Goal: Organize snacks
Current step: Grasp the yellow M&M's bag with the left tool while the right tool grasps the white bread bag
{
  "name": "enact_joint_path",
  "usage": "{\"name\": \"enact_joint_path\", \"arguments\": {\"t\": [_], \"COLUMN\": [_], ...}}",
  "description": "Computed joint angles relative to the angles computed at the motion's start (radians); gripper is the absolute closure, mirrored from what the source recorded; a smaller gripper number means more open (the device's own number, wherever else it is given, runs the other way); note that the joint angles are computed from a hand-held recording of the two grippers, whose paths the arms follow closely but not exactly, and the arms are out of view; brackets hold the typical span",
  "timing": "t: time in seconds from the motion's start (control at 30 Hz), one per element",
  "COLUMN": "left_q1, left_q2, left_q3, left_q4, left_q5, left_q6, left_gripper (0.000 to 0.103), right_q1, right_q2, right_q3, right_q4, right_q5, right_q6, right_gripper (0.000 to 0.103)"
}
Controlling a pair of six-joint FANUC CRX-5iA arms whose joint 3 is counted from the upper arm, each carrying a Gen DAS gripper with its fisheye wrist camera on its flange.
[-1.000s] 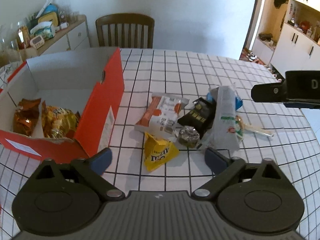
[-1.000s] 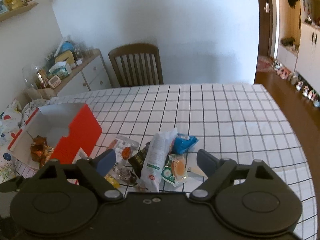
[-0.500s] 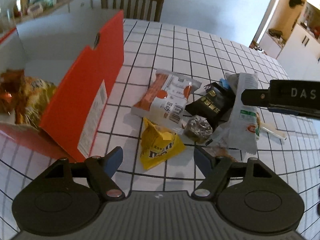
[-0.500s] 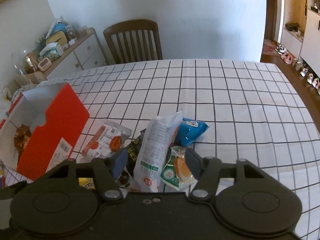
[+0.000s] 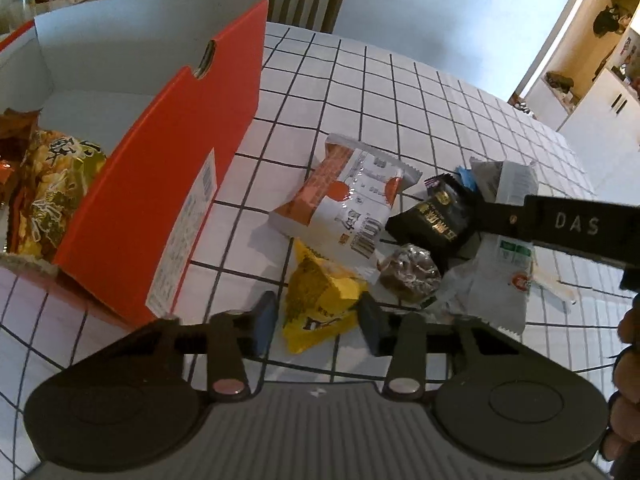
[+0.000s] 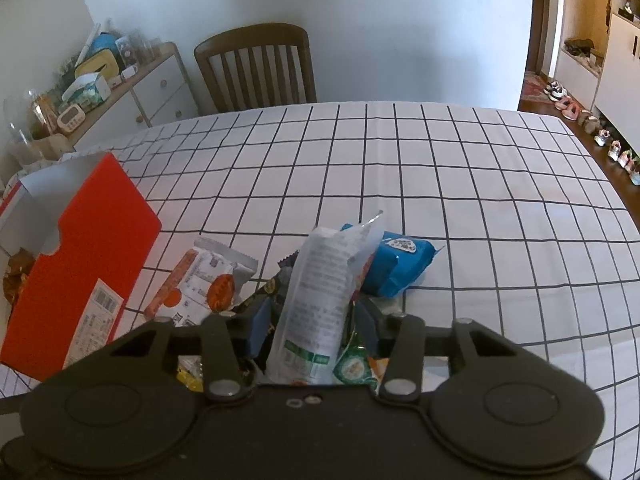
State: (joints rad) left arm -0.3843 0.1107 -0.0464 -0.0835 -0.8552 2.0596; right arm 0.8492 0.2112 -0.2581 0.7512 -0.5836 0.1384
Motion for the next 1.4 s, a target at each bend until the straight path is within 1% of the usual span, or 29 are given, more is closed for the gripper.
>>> {"name": "enact_joint_path", "arguments": {"t": [0.13,0.2,0.37,0.43,0.7,1.0,1.13,1.2,1.3,1.4], "left_q1": [0.006,0.008,0.006,0.005,0.020,0.031,0.029,0.024,0.035,0.034], "left_q2": [-0.002,-0.005,-0.013,-0.019,-0.075,-0.150,-0.190,-0.205,-0.234,-0.253], "left_q3": [-0.005,-0.008,-0.013,-0.016,-0.069,-0.118,-0.127,-0.118,-0.126,-0.113], "left_q4": [0.012,0.018,0.021,0.021,0.075,0.121,0.128,0.112,0.133,0.116], "left_q5": [0.005,0.007,0.007,0.007,0.035,0.031,0.022,0.003,-0.003,-0.028], "left_q6": [0.000,-0.006,-0.015,-0.018,-0.052,-0.071,-0.085,-0.077,-0.094,-0.094], "left_gripper": [0.071,0.073,0.076,0.077,0.079,0.079,0.079,0.079,0.079,0.079], "right_q1": [-0.001,-0.002,-0.001,0.002,0.022,0.057,0.080,0.094,0.116,0.139], "right_q2": [0.000,-0.004,-0.023,-0.033,-0.111,-0.211,-0.252,-0.268,-0.287,-0.302], "right_q3": [-0.006,-0.014,-0.037,-0.045,-0.117,-0.195,-0.219,-0.224,-0.223,-0.216], "right_q4": [0.014,0.022,0.044,0.049,0.082,0.094,0.101,0.104,0.101,0.086], "right_q5": [0.002,0.008,0.017,0.016,0.036,0.047,0.046,0.038,0.019,-0.005], "right_q6": [-0.021,-0.028,-0.045,-0.052,-0.081,-0.108,-0.115,-0.115,-0.109,-0.098], "right_gripper": [0.069,0.075,0.081,0.081,0.082,0.082,0.082,0.082,0.082,0.082]}}
